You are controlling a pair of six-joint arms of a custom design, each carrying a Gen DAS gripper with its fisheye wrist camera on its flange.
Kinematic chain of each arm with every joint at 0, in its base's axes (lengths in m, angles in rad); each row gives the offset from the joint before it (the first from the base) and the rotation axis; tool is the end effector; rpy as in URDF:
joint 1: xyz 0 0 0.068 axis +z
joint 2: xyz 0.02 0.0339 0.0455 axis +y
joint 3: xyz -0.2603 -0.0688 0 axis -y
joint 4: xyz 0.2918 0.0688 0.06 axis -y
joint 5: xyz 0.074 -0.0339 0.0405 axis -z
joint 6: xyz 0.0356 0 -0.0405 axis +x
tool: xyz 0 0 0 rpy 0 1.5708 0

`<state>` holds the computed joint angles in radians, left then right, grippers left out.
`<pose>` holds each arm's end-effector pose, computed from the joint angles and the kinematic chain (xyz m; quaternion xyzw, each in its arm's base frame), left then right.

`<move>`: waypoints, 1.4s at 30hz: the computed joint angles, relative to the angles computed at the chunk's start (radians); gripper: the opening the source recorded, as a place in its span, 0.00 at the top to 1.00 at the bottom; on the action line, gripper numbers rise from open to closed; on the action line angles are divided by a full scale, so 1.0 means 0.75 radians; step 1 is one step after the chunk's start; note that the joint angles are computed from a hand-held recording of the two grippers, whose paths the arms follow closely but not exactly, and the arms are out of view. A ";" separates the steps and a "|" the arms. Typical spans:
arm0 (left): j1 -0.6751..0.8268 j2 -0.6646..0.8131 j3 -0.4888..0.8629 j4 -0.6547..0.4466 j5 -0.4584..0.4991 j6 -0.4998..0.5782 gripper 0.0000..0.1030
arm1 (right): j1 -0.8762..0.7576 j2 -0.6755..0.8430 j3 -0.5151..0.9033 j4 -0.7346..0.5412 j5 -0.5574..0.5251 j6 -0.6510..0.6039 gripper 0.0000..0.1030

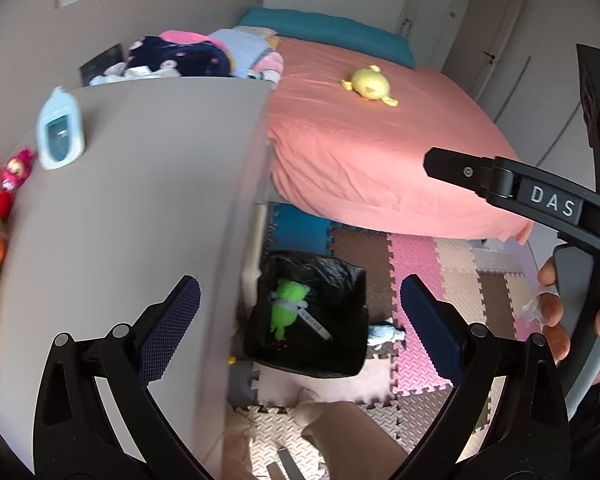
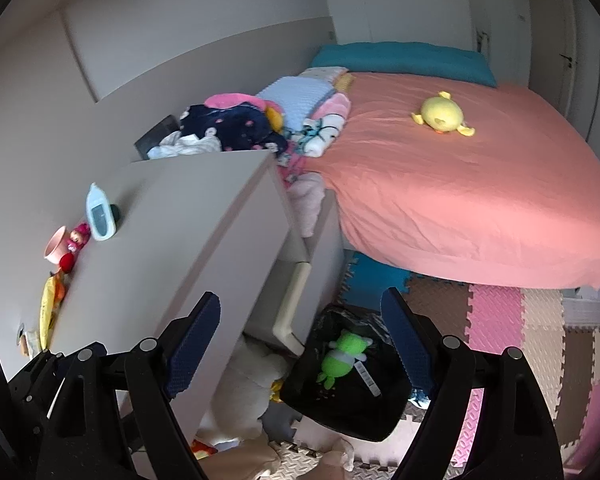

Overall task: Collect trash
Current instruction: 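Move both tools back over the desk items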

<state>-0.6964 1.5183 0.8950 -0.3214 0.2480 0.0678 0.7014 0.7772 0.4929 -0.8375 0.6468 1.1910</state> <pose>0.2567 -0.2260 0.1639 0.3874 0.8618 -0.2064 0.2542 0.1481 0.0971 0.1795 0.2927 0.8797 -0.0099 0.3748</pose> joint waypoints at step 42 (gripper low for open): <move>1.335 0.234 0.209 -0.026 0.222 0.298 0.14 | 0.226 1.794 1.506 0.485 -0.346 -0.379 0.39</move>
